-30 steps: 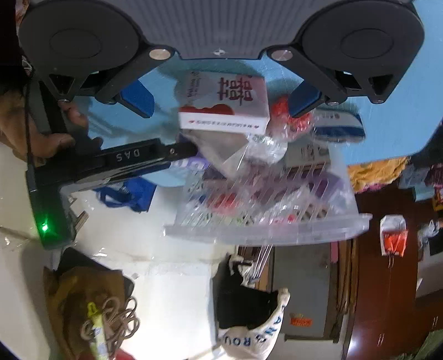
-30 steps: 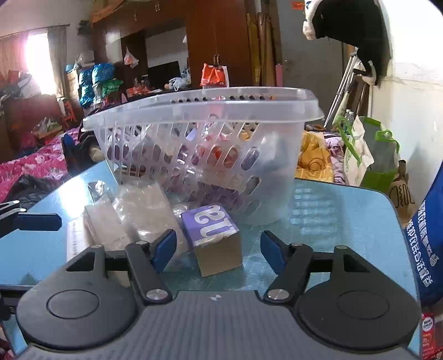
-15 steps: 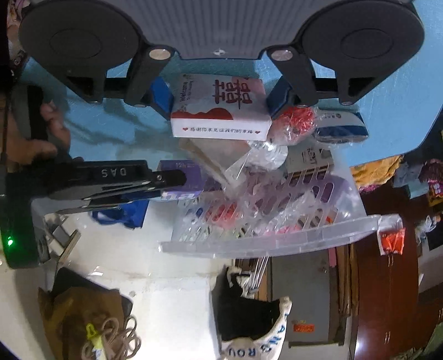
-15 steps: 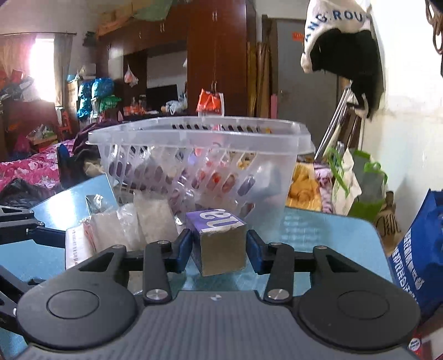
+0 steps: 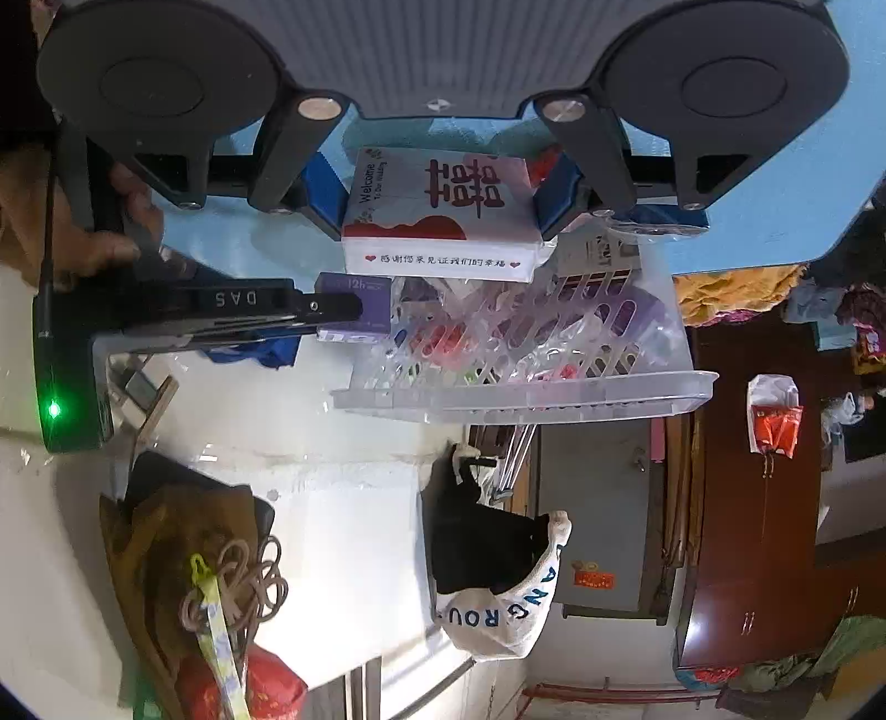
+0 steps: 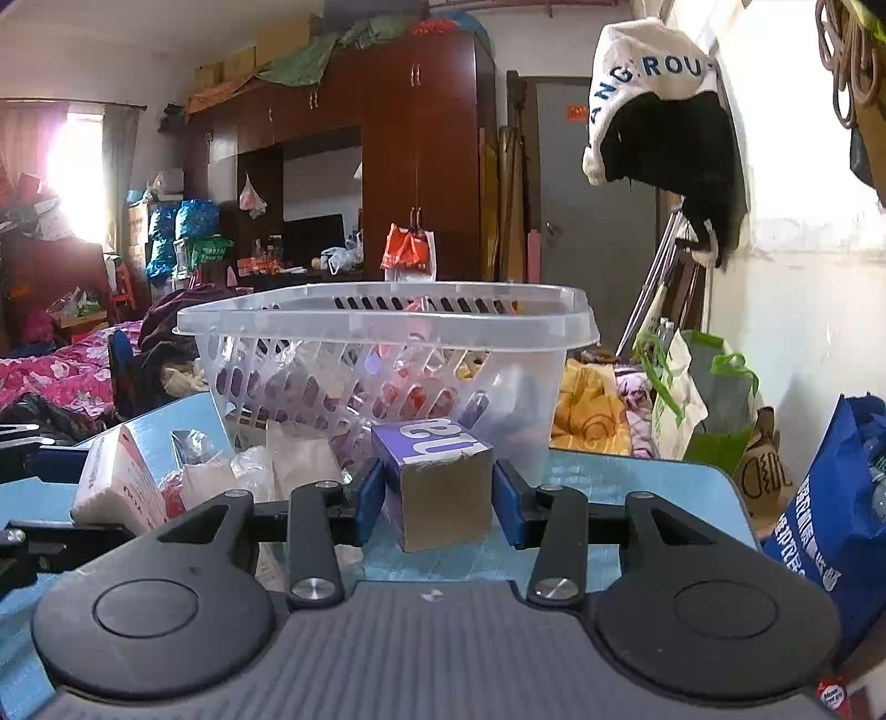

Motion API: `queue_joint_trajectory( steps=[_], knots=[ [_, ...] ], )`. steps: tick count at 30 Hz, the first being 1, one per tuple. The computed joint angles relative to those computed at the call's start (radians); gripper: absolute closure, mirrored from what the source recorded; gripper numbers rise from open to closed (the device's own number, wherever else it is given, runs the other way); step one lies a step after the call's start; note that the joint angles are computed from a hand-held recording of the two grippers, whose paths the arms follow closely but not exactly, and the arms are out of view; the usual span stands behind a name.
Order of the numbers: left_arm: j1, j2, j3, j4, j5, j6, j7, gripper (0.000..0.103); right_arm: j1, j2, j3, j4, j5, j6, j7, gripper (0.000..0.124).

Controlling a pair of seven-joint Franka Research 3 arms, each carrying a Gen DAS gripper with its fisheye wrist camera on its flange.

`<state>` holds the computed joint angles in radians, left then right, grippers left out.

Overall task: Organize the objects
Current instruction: 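Grasp the white milk carton with the left gripper while the right grasps the small purple-topped box, then carry the milk carton and small box over the basket and release them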

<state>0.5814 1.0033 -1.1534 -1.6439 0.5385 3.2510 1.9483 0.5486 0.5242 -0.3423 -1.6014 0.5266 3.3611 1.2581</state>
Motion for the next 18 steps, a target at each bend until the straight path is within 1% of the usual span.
queue_joint_trajectory(
  steps=[2, 6, 8, 10, 12, 15, 18],
  knots=[
    [0.004, 0.012, -0.010, 0.003, 0.001, 0.002, 0.001, 0.029, 0.003, 0.004, -0.003, 0.001, 0.003, 0.012, -0.003, 0.078],
    [0.014, 0.031, -0.026, 0.005, 0.004, 0.003, -0.002, 0.029, -0.005, 0.002, 0.015, -0.004, 0.019, 0.036, -0.027, 0.078],
    [0.022, 0.049, -0.041, 0.007, 0.007, -0.001, 0.000, 0.029, 0.018, 0.001, -0.007, -0.008, 0.042, 0.035, -0.046, 0.078],
    [0.028, 0.062, -0.052, 0.009, 0.006, -0.004, 0.002, 0.029, 0.012, -0.013, 0.007, -0.025, 0.050, 0.049, -0.064, 0.078],
    [0.034, 0.072, -0.062, 0.009, 0.006, -0.005, 0.008, 0.029, -0.018, -0.038, 0.054, -0.052, 0.051, 0.079, -0.084, 0.078],
    [0.036, 0.068, -0.059, 0.001, 0.011, 0.016, 0.002, 0.029, -0.060, -0.077, 0.120, -0.091, 0.054, 0.125, -0.108, 0.078],
    [0.064, 0.091, -0.091, -0.013, 0.042, 0.027, -0.006, 0.029, -0.143, -0.118, 0.225, -0.129, 0.018, 0.172, -0.102, 0.078]
  ],
)
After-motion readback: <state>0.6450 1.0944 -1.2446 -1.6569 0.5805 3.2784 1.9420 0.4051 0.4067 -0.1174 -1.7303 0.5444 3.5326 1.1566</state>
